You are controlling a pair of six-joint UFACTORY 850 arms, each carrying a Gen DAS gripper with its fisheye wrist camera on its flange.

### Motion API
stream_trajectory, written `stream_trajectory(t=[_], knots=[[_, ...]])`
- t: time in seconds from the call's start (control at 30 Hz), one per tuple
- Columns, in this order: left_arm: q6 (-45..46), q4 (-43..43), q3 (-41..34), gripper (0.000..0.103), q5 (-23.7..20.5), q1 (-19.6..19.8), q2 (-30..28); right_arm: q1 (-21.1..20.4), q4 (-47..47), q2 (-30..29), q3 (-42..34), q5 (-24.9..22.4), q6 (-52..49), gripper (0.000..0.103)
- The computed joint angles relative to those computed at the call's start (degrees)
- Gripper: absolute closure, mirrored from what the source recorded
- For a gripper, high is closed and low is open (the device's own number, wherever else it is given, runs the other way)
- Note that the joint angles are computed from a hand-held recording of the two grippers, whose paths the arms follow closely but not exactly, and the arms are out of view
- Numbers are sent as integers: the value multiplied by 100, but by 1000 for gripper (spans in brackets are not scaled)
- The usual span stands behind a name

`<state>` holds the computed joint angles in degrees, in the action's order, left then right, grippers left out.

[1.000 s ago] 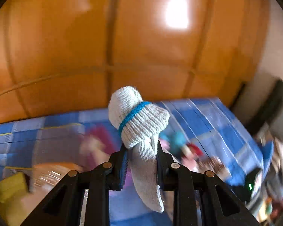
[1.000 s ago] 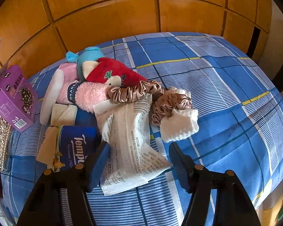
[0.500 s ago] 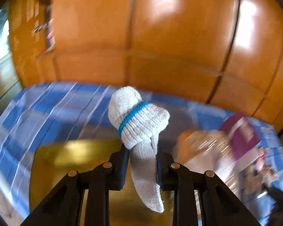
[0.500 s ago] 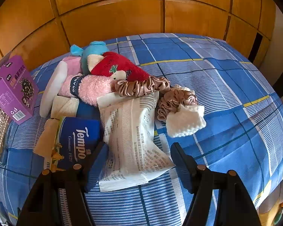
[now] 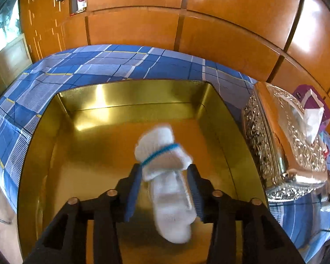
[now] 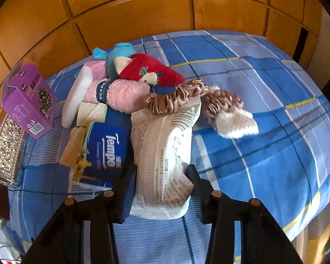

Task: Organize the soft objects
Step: 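Drop the socks into the gold tray with the left gripper while the right grasps the wipes bag, then carry the white wipes bag into the gold tray and release it with the right gripper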

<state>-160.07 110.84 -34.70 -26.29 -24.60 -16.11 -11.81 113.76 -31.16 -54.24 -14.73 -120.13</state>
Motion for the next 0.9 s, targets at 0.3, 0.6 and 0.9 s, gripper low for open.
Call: stream_trajectory(t=[0.3,0.6,0.9], knots=[[-27,-57,197,35,-389,-202,314,-609,-1468,102,149,-1679,2211,61],[314,-395,347,33,-720,-546,573,-81,-739,583,300,-498,1069,61],[365,-513,578,33,-792,-705,855,853,-858,536,-705,-160,1028,61]])
